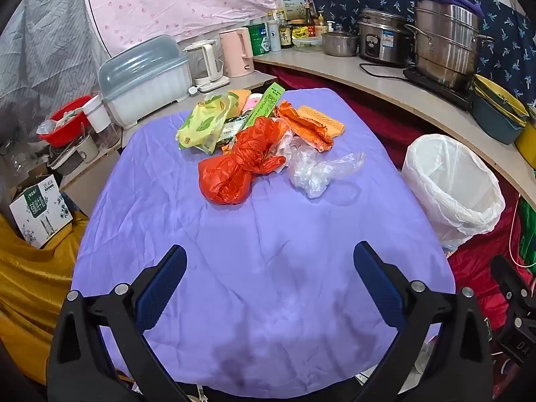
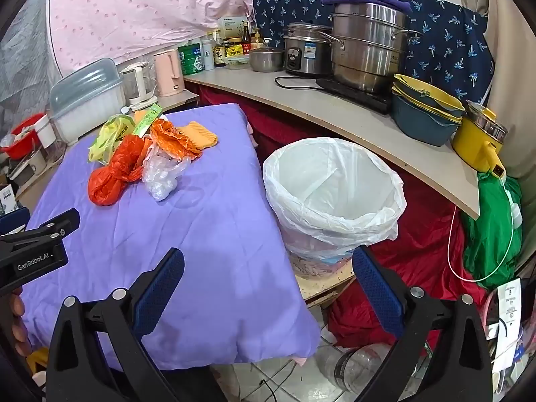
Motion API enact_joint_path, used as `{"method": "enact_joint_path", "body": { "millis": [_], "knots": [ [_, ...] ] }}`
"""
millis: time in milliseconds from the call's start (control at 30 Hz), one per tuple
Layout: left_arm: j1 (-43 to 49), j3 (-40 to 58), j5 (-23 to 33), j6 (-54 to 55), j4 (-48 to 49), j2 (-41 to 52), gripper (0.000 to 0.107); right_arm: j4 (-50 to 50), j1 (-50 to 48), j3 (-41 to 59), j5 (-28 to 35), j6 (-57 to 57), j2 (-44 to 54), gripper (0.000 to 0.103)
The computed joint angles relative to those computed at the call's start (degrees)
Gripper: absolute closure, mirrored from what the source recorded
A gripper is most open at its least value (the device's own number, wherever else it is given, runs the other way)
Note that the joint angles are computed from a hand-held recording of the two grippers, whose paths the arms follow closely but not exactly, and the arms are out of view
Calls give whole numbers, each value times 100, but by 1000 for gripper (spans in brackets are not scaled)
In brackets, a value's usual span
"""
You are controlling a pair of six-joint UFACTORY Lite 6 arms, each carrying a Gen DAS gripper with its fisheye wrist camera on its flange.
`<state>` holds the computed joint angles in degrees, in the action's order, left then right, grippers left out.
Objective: Collect trash
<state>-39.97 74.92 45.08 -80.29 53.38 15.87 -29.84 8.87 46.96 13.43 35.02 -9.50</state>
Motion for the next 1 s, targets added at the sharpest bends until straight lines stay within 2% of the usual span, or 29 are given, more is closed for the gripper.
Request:
{"method": "enact_joint_path", "body": {
  "millis": [533,667,1000],
  "knots": [
    [12,44,16,80,-64,28,12,-440,192,-42,39,429,-88,7],
    [127,-320,-135,15,43,-209,12,-570,215,-61,34,570,-106,7],
    [162,-312,-74,69,40,-297,12,-482,228,-70,15,459,-160,7]
  ]
}}
